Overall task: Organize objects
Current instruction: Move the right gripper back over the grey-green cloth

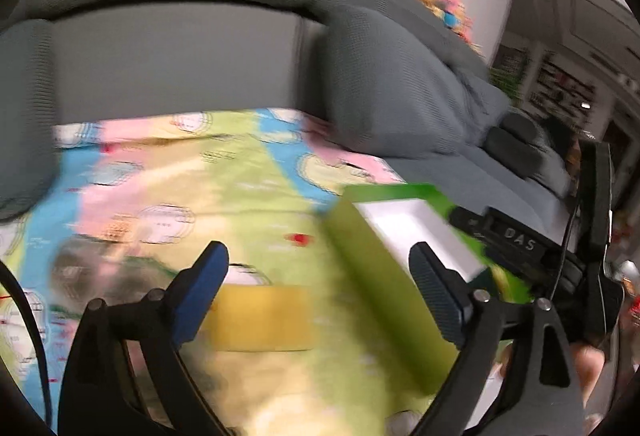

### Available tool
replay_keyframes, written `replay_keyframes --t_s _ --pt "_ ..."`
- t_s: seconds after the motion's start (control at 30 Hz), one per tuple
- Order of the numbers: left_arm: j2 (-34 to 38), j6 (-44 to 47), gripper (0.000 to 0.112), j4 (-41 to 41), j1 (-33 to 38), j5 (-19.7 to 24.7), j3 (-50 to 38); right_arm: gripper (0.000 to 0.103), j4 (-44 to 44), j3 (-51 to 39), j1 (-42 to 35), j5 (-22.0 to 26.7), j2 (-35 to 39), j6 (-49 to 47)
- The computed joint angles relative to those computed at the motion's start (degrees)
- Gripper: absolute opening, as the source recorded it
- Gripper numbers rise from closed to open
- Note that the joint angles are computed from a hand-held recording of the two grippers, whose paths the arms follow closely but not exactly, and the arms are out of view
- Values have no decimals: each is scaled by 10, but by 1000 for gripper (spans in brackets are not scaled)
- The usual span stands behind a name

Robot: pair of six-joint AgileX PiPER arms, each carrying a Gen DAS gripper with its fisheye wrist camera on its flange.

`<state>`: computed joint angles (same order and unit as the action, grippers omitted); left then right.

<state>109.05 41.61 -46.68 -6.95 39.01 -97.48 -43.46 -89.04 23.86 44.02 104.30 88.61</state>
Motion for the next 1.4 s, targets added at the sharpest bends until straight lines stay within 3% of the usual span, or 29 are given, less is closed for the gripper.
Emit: replay_keyframes --t_s 0.13,0.23,0.4,0.67,0.77,0.93,1.0,1.03,1.1,1.17,1.2,1.23,1.33,1.4 --pt "-8 -13 96 18 62 -11 20 81 46 -35 -2 7 33 -51" --pt "-1 -22 96 19 106 9 20 81 38 -87 10 67 71 -75" --pt "-18 -14 96 19 163 -4 55 81 9 -167 37 156 132 -120" --pt "-5 -28 96 8 208 28 53 81 -27 -266 69 237 199 -152" --pt "-5 -38 96 25 202 29 53 81 -20 -246 74 200 185 -156" --pt "15 -49 96 23 200 71 34 81 2 -249 81 144 186 -172" --pt "15 -53 96 37 192 71 38 81 9 -282 89 162 201 -192" --pt "15 -52 96 40 189 73 40 81 -8 -309 104 198 213 -191" --pt "17 -52 96 42 187 81 41 81 -90 -295 140 219 201 -145" --pt "17 -50 96 40 187 88 45 84 -142 -219 163 149 150 -85" --pt "14 -54 96 41 185 82 51 97 -134 -186 163 92 124 -72" --pt "10 -50 96 39 184 78 60 103 -103 -165 156 34 105 -77" --pt "2 -44 97 37 182 74 77 103 65 -121 118 -122 86 -154" --pt "-4 -39 100 33 181 72 90 103 179 -129 104 -138 104 -223"
